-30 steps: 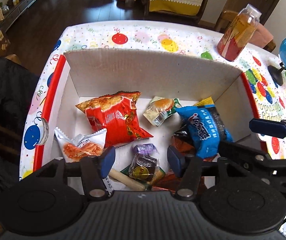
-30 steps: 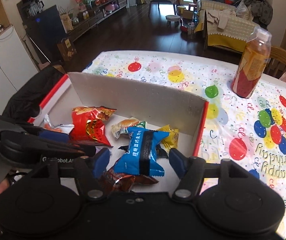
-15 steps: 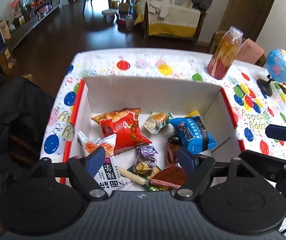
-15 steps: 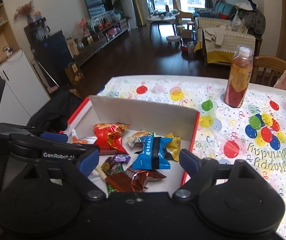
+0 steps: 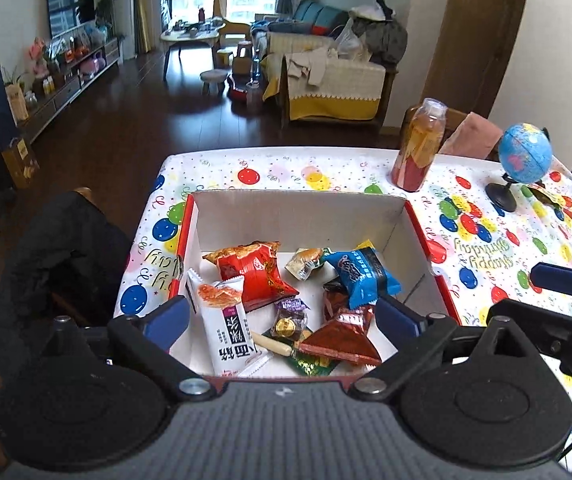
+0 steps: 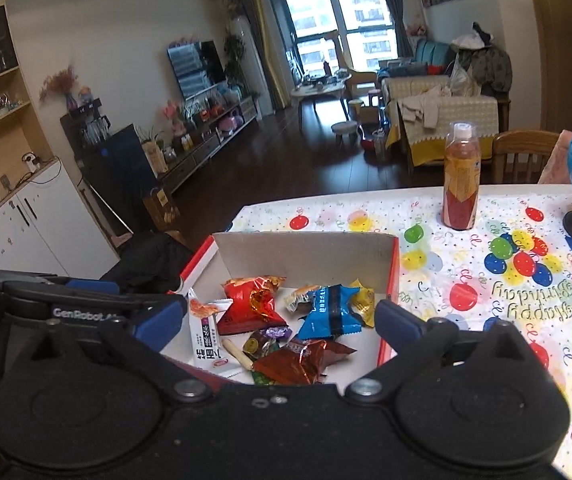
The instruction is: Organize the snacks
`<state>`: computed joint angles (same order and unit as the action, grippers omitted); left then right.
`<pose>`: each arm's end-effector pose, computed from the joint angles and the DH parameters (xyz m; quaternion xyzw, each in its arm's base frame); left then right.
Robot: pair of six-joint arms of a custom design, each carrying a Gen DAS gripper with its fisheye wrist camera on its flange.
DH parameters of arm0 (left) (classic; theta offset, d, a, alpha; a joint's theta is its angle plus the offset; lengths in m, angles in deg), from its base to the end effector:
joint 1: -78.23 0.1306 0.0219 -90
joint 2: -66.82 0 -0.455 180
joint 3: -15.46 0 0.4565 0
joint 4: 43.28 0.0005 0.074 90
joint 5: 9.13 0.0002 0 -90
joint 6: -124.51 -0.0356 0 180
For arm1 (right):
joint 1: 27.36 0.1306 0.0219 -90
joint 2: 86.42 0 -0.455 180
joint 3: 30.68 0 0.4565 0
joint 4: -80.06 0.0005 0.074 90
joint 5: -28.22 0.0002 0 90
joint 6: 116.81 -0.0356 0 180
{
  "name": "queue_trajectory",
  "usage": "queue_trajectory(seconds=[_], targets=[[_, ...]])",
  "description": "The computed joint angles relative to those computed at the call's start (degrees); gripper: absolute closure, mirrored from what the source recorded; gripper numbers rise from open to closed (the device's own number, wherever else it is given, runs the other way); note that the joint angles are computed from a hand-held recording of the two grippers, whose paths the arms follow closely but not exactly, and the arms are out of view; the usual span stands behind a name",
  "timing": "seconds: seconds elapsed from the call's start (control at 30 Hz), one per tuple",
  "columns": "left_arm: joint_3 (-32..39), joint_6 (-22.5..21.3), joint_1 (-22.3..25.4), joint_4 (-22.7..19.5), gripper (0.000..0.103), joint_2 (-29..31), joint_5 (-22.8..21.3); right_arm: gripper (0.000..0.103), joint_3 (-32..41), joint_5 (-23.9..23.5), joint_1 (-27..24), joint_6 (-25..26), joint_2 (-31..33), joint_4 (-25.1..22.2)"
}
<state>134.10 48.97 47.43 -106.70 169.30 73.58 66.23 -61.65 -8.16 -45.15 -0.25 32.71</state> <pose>0.5455 -0.3205 0.6215 0.1091 0.9232 -0.0853 0.3584 0.4987 0.1731 0.6041 -0.0062 0.8934 0.1436 0.4257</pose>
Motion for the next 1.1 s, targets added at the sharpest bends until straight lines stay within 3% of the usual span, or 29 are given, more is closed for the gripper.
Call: queue_trajectory(seconds=[0.3, 0.47, 0.7, 1.1], targets=[[-4.1, 1.1, -1.5, 0.4, 0.003, -4.6, -4.0, 0.0, -2.9, 4.7, 2.5, -3.1, -3.3, 0.3], [-5.9, 0.9, -3.0, 1.0, 0.003, -6.4, -7.0, 0.0, -4.0, 7.8, 4.3, -1.8, -4.4, -0.2], [-7.7, 4.0, -3.3, 1.5, 0.003, -8.2, -6.9, 0.0, -5.3, 12.7, 6.1, -1.0, -5.6, 1.4], [-8.0, 4.8, -3.4, 1.5, 0.003, -8.5, -7.6, 0.0, -4.3, 13.9, 6.4, -2.0, -5.0, 0.4]])
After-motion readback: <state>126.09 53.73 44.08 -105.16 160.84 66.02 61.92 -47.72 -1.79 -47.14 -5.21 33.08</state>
